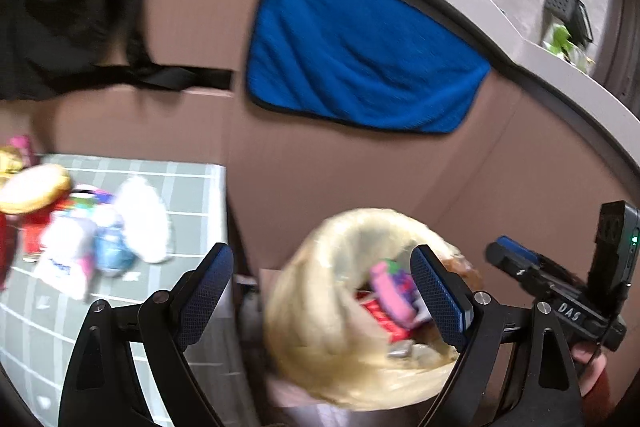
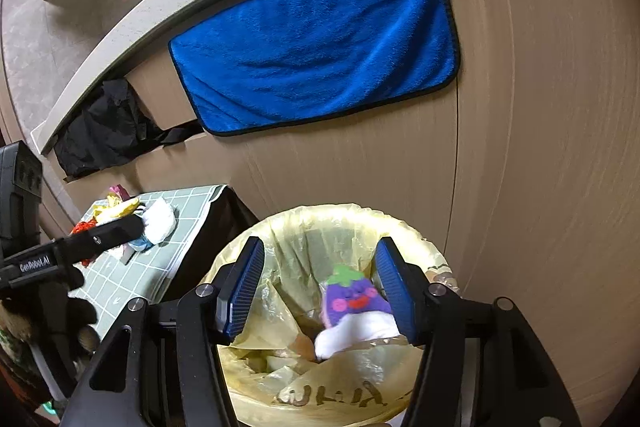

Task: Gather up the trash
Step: 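Move both tools back to the trash on the table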

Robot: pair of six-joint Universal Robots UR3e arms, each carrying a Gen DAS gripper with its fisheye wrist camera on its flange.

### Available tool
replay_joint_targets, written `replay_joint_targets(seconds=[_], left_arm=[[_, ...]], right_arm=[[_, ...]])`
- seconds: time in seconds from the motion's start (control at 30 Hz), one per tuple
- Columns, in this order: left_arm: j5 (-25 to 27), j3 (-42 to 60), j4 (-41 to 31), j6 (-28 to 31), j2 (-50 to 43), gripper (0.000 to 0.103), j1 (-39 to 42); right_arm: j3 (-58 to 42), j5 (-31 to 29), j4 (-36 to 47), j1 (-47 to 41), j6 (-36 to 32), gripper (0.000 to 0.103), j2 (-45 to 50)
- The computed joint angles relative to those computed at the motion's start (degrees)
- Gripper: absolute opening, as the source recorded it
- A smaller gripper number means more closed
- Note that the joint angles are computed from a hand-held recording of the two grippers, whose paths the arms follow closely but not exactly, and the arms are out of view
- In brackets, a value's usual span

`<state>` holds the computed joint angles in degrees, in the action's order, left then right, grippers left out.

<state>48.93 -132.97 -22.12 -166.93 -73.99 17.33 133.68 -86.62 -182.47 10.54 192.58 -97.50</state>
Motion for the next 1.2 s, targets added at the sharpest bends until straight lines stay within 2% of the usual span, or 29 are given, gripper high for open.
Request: replay_joint_targets(seconds=[0.2,0.3,0.4,0.5,0.6,0.73,0.8,0.87,0.9,0.93,0.97,1.07,1.2], left_arm=[[-5.2,-6.8,-13.3,10.7,14.0,0.09,15.0],[-7.7,-7.9,-25.2,19.5,21.1,0.09,24.7],[-9.3,-5.8,-40.7,30.0,26.7,0.09,35.5],[-10.6,-1.5,-54.2,39.9,27.3,0.09,46.0],[-11.8,3.0,-61.5,46.8,23.6,0.09,54.5],[-12.4,5.5,-51.9,46.1,11.7,0.09,57.1],[-11.6,9.0,-42.8,41.6,1.8,0.09,55.1],[-11.4,15.6,-38.6,37.7,-8.4,0.09,52.3],[-11.1,20.9,-37.6,35.2,-14.4,0.09,50.4],[-11.5,26.6,-38.9,35.5,-20.1,0.09,48.7],[-10.6,32.6,-37.4,32.3,-26.1,0.09,46.5],[-7.3,47.3,-36.3,26.3,-39.4,0.09,41.9],[-1.2,65.1,-41.1,20.7,-53.2,0.088,37.2]], right_arm=[[-3.5,-5.1,0.3,5.0,1.6,0.056,2.2],[-6.5,-8.7,-1.1,9.1,3.1,0.056,5.0],[-9.6,-8.1,-2.5,11.6,4.8,0.056,7.8],[-14.1,-7.6,-4.7,14.8,7.2,0.056,12.7],[-21.0,-7.9,-4.7,19.0,9.0,0.056,18.8],[-33.1,-10.4,-0.3,24.9,9.1,0.056,27.4],[-39.9,-10.9,3.5,27.2,9.0,0.056,31.5],[-47.4,-11.6,8.0,29.6,8.0,0.056,35.8],[-50.3,-12.6,9.6,30.7,7.5,0.056,37.5],[-54.1,-13.8,11.9,31.9,6.7,0.056,39.6],[-57.6,-14.6,14.0,32.7,6.2,0.056,41.7],[-67.7,-14.3,20.1,33.5,5.9,0.056,47.2],[-87.3,-12.4,31.3,33.4,4.9,0.056,57.1]])
